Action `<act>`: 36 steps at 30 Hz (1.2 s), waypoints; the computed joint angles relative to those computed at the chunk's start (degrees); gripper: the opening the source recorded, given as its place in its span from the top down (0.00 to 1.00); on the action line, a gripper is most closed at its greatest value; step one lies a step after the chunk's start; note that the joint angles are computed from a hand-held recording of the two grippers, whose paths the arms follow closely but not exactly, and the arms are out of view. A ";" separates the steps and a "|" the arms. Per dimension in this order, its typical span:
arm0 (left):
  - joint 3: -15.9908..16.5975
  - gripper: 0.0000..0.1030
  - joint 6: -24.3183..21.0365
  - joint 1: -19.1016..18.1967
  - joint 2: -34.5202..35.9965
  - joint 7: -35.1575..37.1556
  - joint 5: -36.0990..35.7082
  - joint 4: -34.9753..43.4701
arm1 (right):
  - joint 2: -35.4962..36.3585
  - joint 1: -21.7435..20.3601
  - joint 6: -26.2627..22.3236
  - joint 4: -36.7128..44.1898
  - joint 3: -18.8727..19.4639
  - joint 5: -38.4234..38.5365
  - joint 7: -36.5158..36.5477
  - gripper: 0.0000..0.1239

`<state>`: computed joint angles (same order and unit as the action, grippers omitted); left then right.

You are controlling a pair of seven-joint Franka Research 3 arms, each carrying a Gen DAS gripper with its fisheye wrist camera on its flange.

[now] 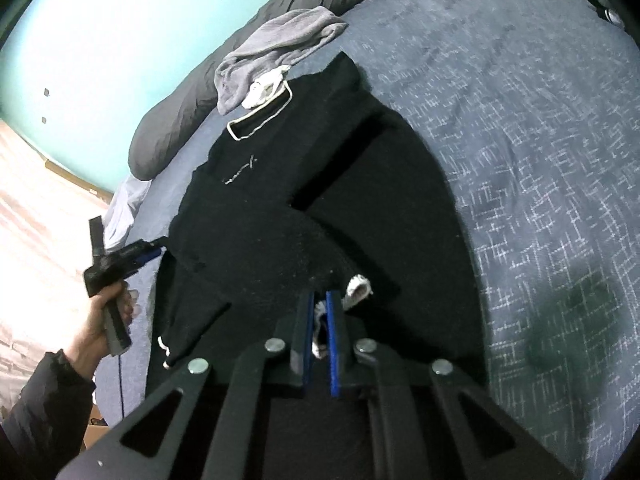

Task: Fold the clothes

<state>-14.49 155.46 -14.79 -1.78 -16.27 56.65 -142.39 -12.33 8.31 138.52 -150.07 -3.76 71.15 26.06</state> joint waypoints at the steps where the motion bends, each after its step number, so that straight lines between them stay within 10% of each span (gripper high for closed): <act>1: 0.00 0.52 0.09 -0.01 0.10 0.04 0.00 -0.06 | -0.19 0.00 0.20 -0.13 0.11 -0.30 0.16 0.96; 36: -0.45 0.59 -0.72 0.28 -2.45 -0.87 -0.38 -2.06 | -2.07 4.11 15.03 -4.76 0.92 -4.02 3.31 0.96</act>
<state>-14.94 154.74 -14.51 -4.23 -17.15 56.27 -144.44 -14.40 12.43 153.55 -154.83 -2.83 67.13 29.36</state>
